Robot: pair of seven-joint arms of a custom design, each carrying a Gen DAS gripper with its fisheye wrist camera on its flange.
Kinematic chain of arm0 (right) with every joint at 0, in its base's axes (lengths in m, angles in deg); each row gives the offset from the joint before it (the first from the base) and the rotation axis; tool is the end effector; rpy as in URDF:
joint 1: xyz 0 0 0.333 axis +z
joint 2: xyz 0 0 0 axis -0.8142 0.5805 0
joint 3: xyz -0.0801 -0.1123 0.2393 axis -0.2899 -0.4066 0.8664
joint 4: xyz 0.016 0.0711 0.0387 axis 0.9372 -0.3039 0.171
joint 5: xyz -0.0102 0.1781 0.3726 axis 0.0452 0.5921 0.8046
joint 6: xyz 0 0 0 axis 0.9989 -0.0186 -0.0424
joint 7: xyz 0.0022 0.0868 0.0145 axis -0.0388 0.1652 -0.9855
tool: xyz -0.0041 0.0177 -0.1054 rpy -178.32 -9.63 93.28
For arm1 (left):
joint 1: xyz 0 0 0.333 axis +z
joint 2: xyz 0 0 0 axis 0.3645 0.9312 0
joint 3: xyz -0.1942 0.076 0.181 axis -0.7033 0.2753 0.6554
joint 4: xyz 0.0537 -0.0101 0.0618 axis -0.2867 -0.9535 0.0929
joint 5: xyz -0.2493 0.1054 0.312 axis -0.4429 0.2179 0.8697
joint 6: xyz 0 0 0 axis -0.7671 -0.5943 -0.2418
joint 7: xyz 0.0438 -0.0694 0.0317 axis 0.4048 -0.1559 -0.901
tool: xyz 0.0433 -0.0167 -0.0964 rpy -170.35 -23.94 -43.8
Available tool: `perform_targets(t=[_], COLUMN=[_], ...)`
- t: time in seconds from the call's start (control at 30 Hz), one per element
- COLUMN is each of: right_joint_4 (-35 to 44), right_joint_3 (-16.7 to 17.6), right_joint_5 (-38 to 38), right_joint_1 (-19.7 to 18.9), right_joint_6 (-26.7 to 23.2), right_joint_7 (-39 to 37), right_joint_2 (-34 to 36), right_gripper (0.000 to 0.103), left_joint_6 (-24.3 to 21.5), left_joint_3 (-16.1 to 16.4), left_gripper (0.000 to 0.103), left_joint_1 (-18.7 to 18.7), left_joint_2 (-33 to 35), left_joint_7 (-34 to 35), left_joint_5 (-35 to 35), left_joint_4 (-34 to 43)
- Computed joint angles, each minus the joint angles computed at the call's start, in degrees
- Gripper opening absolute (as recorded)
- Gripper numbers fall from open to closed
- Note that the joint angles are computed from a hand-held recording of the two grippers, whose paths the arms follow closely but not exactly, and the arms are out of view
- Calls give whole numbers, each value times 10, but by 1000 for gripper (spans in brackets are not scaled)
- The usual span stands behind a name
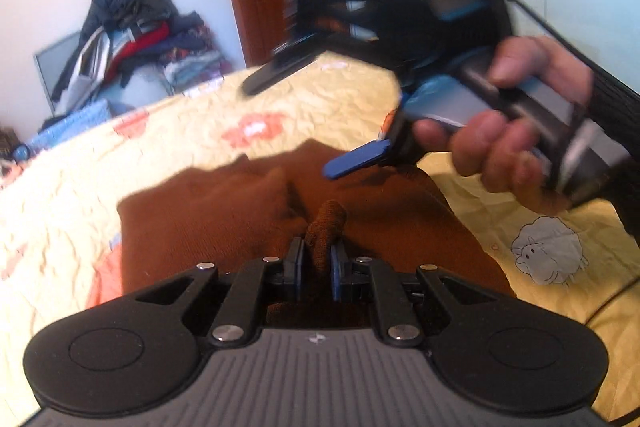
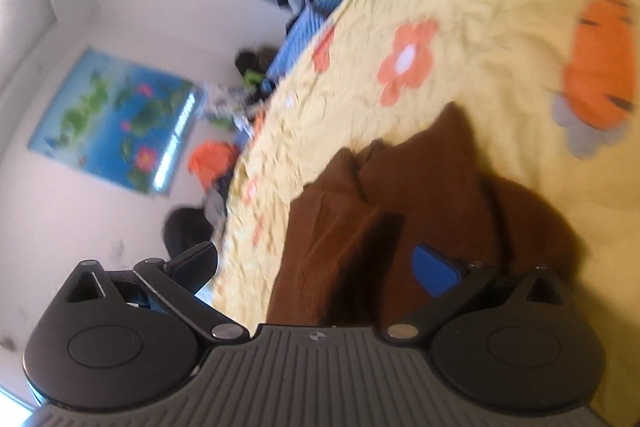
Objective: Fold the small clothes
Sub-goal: 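Grasp the folded sweater with the left tool and lift it while the right tool presses it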
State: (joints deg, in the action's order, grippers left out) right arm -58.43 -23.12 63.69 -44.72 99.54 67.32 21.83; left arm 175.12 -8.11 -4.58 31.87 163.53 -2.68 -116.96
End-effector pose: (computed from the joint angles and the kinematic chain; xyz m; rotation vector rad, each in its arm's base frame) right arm 0.5701 0.0545 0.4736 -1.0124 1.6945 0.3157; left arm 0.4842 -0.1942 0.4792 -0.8632 2.2614 -1.0128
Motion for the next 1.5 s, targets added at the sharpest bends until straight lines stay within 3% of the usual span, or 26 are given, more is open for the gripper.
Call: perform_targets(t=[0.13, 0.23, 0.3, 0.33, 0.47, 0.57, 0.63, 0.73, 0.83, 0.9, 0.93, 0.97, 1.0, 1.03, 1.07, 1.13, 1.2, 1.3, 1.37, 1.5], right_joint_4=[69, 114, 136, 146, 124, 81, 36, -27, -71, -105, -117, -127, -138, -149, -156, -167, -180, -198, -200, -198], right_joint_3=[7, 27, 35, 38, 51, 46, 36, 20, 10, -10, -28, -32, -33, -37, -47, -69, -63, -25, -26, 5], right_joint_5=[-131, -257, -279, -301, -315, -274, -272, -318, -386, -329, -269, -237, -210, -184, -155, -117, -129, -231, -259, -379], right_joint_1=[-6, -5, -5, -6, -2, 1, 5, 6, -4, 23, 43, 51, 60, 72, 88, 110, 110, 90, 104, 72], right_joint_6=[-68, -61, -63, -74, -27, 19, 47, 86, 73, 120, 137, 160, 197, 231, 255, 251, 239, 221, 207, 176], right_joint_7=[86, 159, 159, 168, 146, 88, 63, 97, 184, 164, 134, 131, 122, 102, 77, 48, 47, 123, 135, 239], right_joint_2=[52, 87, 105, 114, 100, 49, -3, -59, -71, -79, -90, -99, -111, -124, -137, -164, -184, -196, -196, -177], right_gripper=[103, 95, 67, 38, 21, 19, 18, 16, 17, 24, 35, 51, 61, 75, 76, 75, 74, 74, 72, 58], left_joint_6=[26, 31, 28, 24, 14, -12, -49, -95, -183, -204, -223, -239, -249, -248, -237, -200, -157, -74, -47, 4], left_joint_3=[14, 18, 12, 9, 14, 54, 63, 37, 4, 9, 16, 25, 34, 40, 45, 49, 29, 2, -3, 22], left_gripper=[13, 13, 13, 13, 12, 11, 11, 11, 11, 11, 12, 16, 20, 34, 60, 83, 82, 82, 64, 44], left_joint_1=[-26, -34, -26, -22, -26, -75, -89, -67, -13, -5, -2, 4, 11, 19, 27, 38, 60, 74, 78, 42], left_joint_2=[-7, -15, -11, -11, -9, -28, -43, -45, -35, -55, -75, -85, -93, -104, -113, -134, -147, -145, -125, -92], left_joint_7=[50, 61, 43, 34, 26, 107, 156, 148, 94, 132, 150, 163, 173, 182, 194, 235, 253, 233, 207, 204], left_joint_5=[-26, -28, -12, -5, -3, -80, -122, -116, -45, -69, -86, -103, -122, -142, -164, -197, -165, -107, -75, -56], left_joint_4=[-10, -20, -18, -16, -4, 5, 5, -6, -2, -10, -17, -17, -14, -18, -24, -45, -71, -107, -107, -103])
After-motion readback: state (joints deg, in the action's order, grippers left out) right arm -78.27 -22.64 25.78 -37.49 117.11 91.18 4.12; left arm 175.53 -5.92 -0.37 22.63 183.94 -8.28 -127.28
